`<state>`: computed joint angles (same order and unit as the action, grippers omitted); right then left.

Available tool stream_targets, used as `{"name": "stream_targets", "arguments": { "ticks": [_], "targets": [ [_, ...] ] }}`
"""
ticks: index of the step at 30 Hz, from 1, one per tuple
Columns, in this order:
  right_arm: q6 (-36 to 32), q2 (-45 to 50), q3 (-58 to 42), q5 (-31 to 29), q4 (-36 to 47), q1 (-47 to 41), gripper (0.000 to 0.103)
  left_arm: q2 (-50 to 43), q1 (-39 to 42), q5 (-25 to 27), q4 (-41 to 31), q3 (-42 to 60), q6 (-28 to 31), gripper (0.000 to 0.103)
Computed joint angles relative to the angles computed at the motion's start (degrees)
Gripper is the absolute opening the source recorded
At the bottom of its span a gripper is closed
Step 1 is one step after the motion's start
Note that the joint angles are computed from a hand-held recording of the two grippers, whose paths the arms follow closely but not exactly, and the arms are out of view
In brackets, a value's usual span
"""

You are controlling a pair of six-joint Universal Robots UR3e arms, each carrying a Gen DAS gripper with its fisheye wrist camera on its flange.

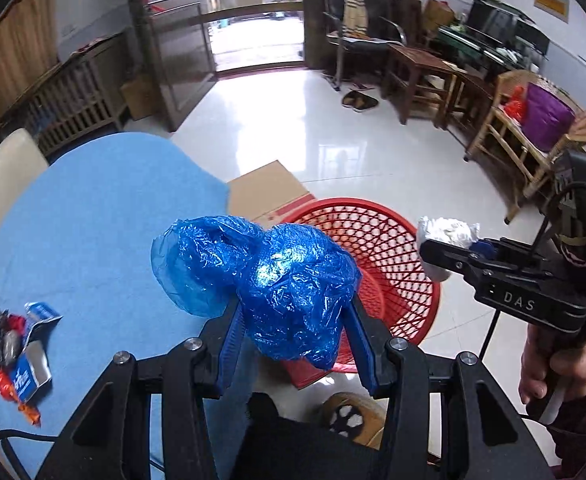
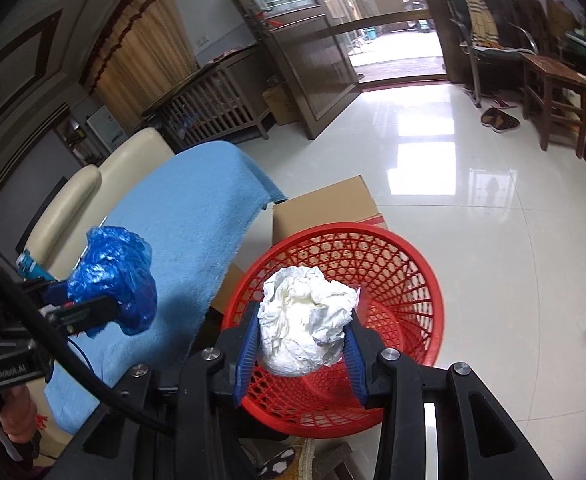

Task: Collect trash
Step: 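Carry the blue bag and tissue over the red wastebasket and release both, then grasp the red plastic bag with the left gripper while the right gripper grasps the blue toothpaste box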

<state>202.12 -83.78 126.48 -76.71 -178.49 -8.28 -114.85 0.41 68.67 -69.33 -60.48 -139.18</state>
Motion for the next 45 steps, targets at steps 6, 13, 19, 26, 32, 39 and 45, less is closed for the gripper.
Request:
{"name": "stream_targets", "arguments": {
  "ticks": [6,13,19,26,32,39,45],
  "targets": [
    [0.5,-2.1,2.6,2.3,-0.7,-2.8,0.043,-2.4,-1.3,-1.6,-4.7,4.9,0.2,0.053],
    [0.7,-2.6,2.4,4.4,0.8,-3.9,0.056,-3.6,-0.8,-4.8,-8.5,7.7,1.2,0.065],
    [1.6,-2.6,2.2,5.8,0.9,-4.3,0.059,-1.7,1.9,-5.5,-6.3,4.7,1.3,0.067],
    [2.6,-2.7,-1.2,3.7,2.6,-1.6,0.059,3.1,9.4,-6.9,-1.8,-3.0,2.4,0.067],
    [2.7,-0.6,-6.2,2.0,4.6,2.0,0.059,8.8,19.0,-6.1,4.9,-13.1,4.2,0.069],
    [3.6,6.5,-18.4,0.2,9.1,9.0,0.058,11.2,33.2,-6.9,9.0,-18.6,3.6,0.069],
    [1.7,17.5,-38.6,-2.4,18.4,18.1,0.058,8.1,43.4,-7.0,11.1,-18.2,1.8,0.069]
  ]
}}
